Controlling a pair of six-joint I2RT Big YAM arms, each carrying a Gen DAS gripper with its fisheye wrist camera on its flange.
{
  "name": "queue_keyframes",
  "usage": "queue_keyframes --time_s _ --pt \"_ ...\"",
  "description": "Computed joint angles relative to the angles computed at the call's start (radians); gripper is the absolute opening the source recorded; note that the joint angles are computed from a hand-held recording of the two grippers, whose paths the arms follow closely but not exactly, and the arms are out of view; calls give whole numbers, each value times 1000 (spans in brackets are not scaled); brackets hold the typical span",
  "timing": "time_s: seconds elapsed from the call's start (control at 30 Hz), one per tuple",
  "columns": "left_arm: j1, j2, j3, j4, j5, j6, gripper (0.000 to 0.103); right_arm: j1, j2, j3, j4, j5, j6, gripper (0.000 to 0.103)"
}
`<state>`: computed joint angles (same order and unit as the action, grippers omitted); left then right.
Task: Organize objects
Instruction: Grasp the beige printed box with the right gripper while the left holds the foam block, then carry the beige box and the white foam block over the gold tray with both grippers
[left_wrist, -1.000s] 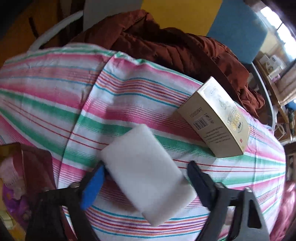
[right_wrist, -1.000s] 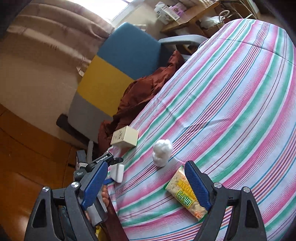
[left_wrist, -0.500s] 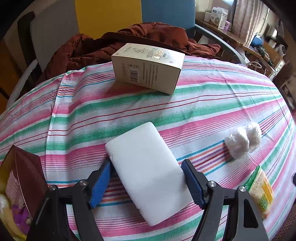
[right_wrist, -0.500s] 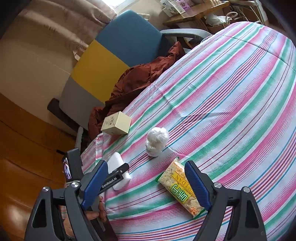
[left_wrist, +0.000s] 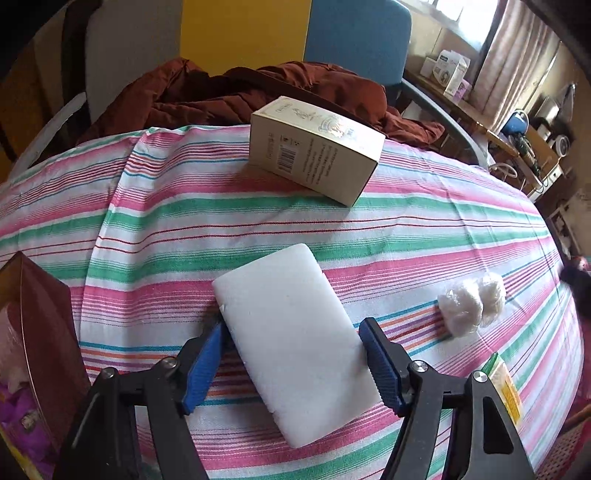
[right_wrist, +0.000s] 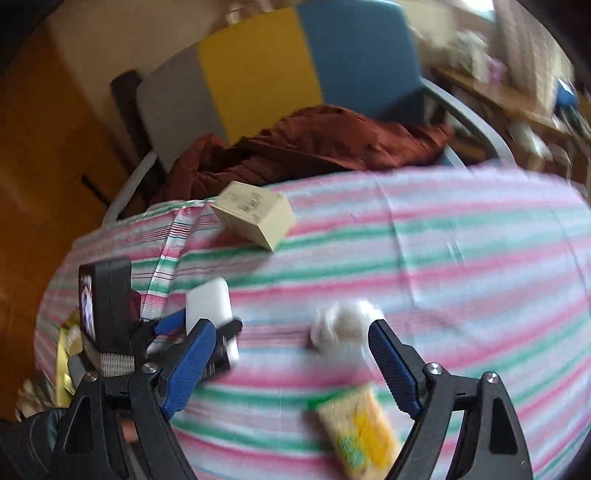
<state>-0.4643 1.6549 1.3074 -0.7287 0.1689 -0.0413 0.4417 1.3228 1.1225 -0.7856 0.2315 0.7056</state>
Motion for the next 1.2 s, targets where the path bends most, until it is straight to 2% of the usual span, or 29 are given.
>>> queue_keyframes --time_s 0.1,0.27,0.4,0.47,0.53,0.57,0.6,0.63,0.77,0.87,1.03,1.13,1.2 --pt "9 5 2 12 25 -33 72 -52 121 134 -30 -40 -184 87" --pt "13 10 1 31 45 -61 72 -87 319 349 -122 -56 -378 86" --pt "20 7 -6 42 68 -77 72 -100 458 487 -191 -63 -453 86" --pt "22 9 -5 45 77 -84 72 -99 534 558 -231 -33 -469 86" --pt "25 9 -6 48 86 -89 72 -102 588 606 -269 -50 -470 85" --pt "26 9 -6 50 88 -90 72 -101 605 625 -291 -49 -470 74" --pt "27 9 -8 53 91 -91 72 -98 611 621 -291 -46 -474 58" --pt "28 9 -8 55 97 -92 72 -94 600 600 -277 -50 -471 50" --pt "32 12 -6 60 108 -98 72 -84 493 465 -219 -43 -404 51" --pt "31 11 -9 70 100 -94 69 -67 358 327 -176 -17 -319 51" --pt "21 12 -8 76 66 -78 65 -6 110 110 -156 87 -111 51" --pt "20 9 -11 77 50 -65 63 30 -1 3 -119 82 28 51" --pt "19 4 -13 75 50 -64 62 54 -44 -55 -78 66 85 51"
